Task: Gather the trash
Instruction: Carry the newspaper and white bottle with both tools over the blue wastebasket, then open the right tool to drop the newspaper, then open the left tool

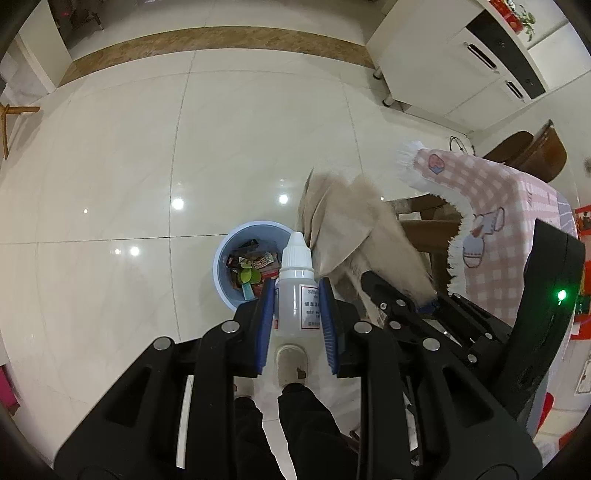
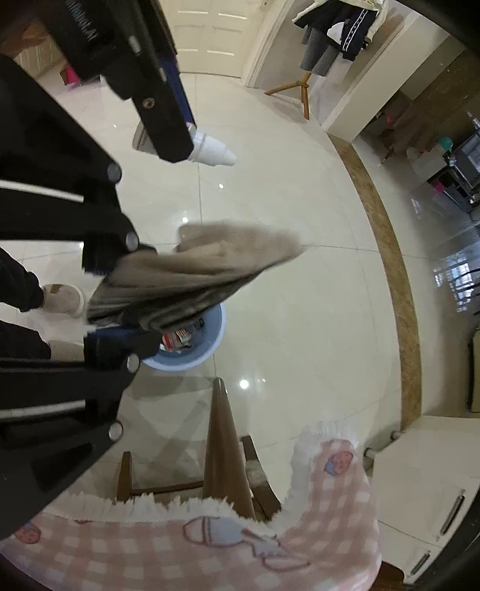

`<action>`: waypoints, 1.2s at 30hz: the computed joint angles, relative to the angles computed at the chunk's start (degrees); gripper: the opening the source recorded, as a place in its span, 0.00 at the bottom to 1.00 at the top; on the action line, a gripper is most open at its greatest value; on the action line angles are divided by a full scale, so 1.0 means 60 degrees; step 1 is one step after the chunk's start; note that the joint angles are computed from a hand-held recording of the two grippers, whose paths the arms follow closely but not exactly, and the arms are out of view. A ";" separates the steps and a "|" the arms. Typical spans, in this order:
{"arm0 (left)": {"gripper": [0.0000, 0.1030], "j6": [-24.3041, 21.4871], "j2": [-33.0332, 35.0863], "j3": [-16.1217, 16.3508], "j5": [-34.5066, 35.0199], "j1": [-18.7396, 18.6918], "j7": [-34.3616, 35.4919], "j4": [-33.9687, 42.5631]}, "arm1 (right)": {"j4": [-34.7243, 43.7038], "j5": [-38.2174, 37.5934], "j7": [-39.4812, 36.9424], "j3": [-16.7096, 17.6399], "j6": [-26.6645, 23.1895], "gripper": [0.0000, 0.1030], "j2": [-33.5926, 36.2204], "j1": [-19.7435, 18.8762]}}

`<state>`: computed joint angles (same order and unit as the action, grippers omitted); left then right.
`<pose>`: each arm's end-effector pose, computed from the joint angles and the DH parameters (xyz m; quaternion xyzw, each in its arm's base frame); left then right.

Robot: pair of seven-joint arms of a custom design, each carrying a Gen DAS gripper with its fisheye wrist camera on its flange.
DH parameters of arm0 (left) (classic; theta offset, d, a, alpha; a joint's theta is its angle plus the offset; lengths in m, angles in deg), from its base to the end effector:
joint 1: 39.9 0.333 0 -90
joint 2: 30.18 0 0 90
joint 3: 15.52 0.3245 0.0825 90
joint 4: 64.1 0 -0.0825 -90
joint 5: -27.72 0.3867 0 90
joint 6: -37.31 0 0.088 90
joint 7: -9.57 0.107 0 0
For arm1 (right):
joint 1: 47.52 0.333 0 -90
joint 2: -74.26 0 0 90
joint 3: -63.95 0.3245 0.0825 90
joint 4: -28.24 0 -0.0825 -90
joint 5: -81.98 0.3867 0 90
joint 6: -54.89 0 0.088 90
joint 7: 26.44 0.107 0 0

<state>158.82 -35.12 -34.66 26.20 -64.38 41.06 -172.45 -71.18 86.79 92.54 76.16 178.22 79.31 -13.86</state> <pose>0.4058 -0.3970 0.5768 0.7853 -0.5994 0.1543 0.0146 0.4349 0.4464 0.5608 -0.7800 0.6019 0.0254 0.1694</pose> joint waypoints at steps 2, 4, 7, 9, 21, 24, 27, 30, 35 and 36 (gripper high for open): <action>0.23 -0.0028 0.0030 0.0025 -0.0025 0.0020 0.0017 -0.0003 | 0.0196 -0.0037 -0.0027 -0.0015 -0.0097 0.28 0.0166 -0.0005; 0.23 -0.0031 0.0070 0.0045 -0.0058 0.0038 0.0049 0.0013 | 0.0297 -0.0046 -0.0053 -0.0023 -0.0122 0.29 0.0213 -0.0004; 0.23 -0.0045 0.0161 0.0050 -0.0098 0.0041 0.0089 0.0067 | 0.0358 -0.0001 -0.0099 -0.0054 -0.0112 0.29 0.0236 -0.0037; 0.23 -0.0045 0.0207 0.0051 -0.0129 0.0037 0.0104 0.0091 | 0.0389 0.0022 -0.0113 -0.0071 -0.0135 0.29 0.0221 -0.0060; 0.24 0.0044 0.0598 0.0072 -0.0539 -0.0021 0.0382 0.0277 | -0.0055 -0.0333 -0.0007 -0.0094 -0.0108 0.34 -0.0485 -0.0195; 0.24 0.0048 0.0711 0.0060 -0.0568 -0.0054 0.0372 0.0390 | -0.0204 -0.0546 0.0025 -0.0081 -0.0055 0.34 -0.0667 -0.0221; 0.24 0.0097 0.0771 0.0056 -0.0632 -0.0083 0.0358 0.0471 | -0.0309 -0.0730 0.0092 -0.0068 -0.0050 0.34 -0.0837 -0.0251; 0.24 0.0098 0.0845 0.0050 -0.0693 -0.0111 0.0458 0.0613 | -0.0458 -0.0798 0.0192 -0.0063 -0.0021 0.35 -0.1056 -0.0300; 0.53 -0.0031 0.0881 0.0039 -0.0647 -0.0155 0.0409 0.0846 | -0.0706 -0.0876 0.0416 -0.0044 0.0036 0.36 -0.1459 -0.0397; 0.58 -0.0121 0.0860 0.0024 -0.0424 -0.0178 0.0248 0.0911 | -0.0729 -0.0930 0.0495 -0.0026 0.0032 0.37 -0.1523 -0.0410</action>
<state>158.10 -29.96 -34.52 23.66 -65.45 42.55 -166.98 -75.55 81.21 95.51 76.01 178.41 70.18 -16.32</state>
